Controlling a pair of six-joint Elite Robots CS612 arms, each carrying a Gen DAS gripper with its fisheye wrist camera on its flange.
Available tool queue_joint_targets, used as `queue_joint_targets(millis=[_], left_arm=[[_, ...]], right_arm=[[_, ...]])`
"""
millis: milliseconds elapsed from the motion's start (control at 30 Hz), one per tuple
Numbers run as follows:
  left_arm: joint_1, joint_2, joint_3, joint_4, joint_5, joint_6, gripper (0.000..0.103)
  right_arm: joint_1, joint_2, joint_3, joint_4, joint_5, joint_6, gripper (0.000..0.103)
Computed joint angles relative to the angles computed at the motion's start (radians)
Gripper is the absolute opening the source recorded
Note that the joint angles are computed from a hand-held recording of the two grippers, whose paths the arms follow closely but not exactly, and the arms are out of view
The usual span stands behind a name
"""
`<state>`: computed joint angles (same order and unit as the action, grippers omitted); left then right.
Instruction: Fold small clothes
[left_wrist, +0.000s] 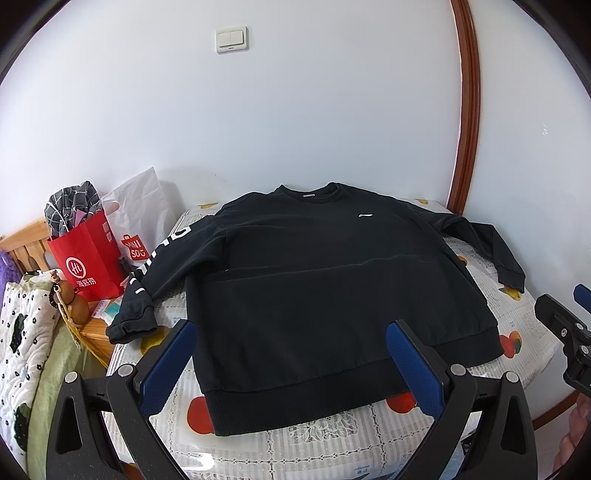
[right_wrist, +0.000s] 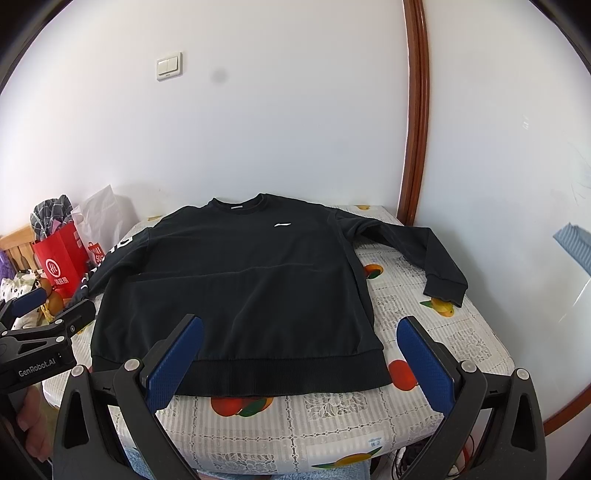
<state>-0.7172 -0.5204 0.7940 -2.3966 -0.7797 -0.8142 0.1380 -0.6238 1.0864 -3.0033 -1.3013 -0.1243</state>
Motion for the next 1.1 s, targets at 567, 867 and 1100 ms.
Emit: queue_joint_targets(millis=[567, 867, 1100], left_arm=[[0.000, -0.001, 0.003, -0.006, 0.000, 0.002, 0.103], [0.000, 0.000, 0.002, -0.005, 0.002, 0.002, 0.103], [0.001, -0.006, 0.010, -0.011, 0.003, 0.004, 0.103]], right_arm=[[-0.005, 0.003, 0.000, -0.005, 0.006, -0.002, 0.103], [-0.004, 0.003, 0.000, -0.006, 0.005, 0.002, 0.103], [-0.005, 0.002, 0.000, -0.006, 0.006, 0.003, 0.103]])
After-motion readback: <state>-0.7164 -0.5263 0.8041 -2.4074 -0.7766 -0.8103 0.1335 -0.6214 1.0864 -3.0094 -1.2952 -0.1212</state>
